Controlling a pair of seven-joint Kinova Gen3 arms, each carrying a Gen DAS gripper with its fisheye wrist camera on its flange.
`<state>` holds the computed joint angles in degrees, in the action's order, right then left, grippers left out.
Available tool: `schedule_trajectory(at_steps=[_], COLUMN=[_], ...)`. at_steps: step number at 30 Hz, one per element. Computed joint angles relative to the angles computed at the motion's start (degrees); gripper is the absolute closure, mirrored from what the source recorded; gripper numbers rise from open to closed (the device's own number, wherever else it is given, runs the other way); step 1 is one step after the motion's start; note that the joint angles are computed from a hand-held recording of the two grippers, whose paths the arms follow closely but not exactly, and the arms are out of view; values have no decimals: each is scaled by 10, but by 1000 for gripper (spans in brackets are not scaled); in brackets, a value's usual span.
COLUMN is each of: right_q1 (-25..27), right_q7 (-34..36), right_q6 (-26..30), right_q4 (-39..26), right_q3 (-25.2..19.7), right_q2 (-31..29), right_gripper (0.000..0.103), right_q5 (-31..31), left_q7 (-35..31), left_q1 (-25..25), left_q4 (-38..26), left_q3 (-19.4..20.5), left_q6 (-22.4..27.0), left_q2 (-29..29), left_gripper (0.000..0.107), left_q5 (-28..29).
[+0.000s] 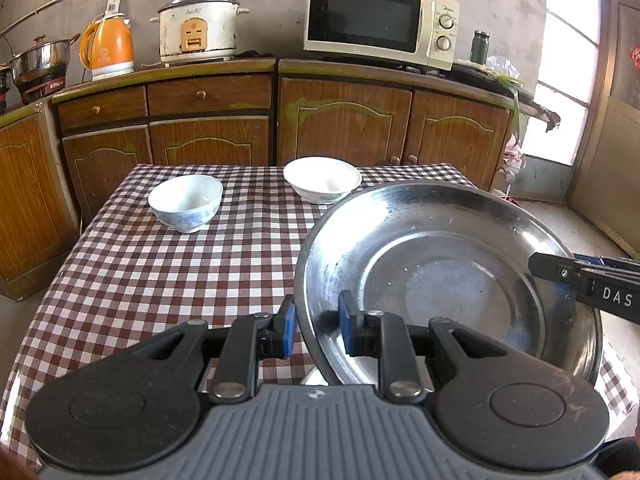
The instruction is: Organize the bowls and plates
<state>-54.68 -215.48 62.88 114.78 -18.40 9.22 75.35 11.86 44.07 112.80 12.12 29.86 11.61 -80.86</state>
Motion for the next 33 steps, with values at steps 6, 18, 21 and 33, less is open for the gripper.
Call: schedule_trajectory(at_steps=[6,18,21,33], right_q1=[-3,-14,-15,-24], right_q7=[-6,-15,-16,-22], right_q6=[4,22,23,34], right_q4=[2,6,6,9], right_q3=[-2,-10,-11,-16], right_q2=[-1,-5,-5,-7], right_gripper=[73,73,73,73], right_q5=[1,-4,-5,-12], left_q7=[7,20,23,30], left_q1=[3,3,3,7], left_q4=[4,14,17,26], left_q3=[2,13,15,23], left_q6=[3,12,13,21], left_q2=[-3,-9,-11,-15], left_gripper=[84,84,84,84], left_q5=[-4,-12,-13,-13])
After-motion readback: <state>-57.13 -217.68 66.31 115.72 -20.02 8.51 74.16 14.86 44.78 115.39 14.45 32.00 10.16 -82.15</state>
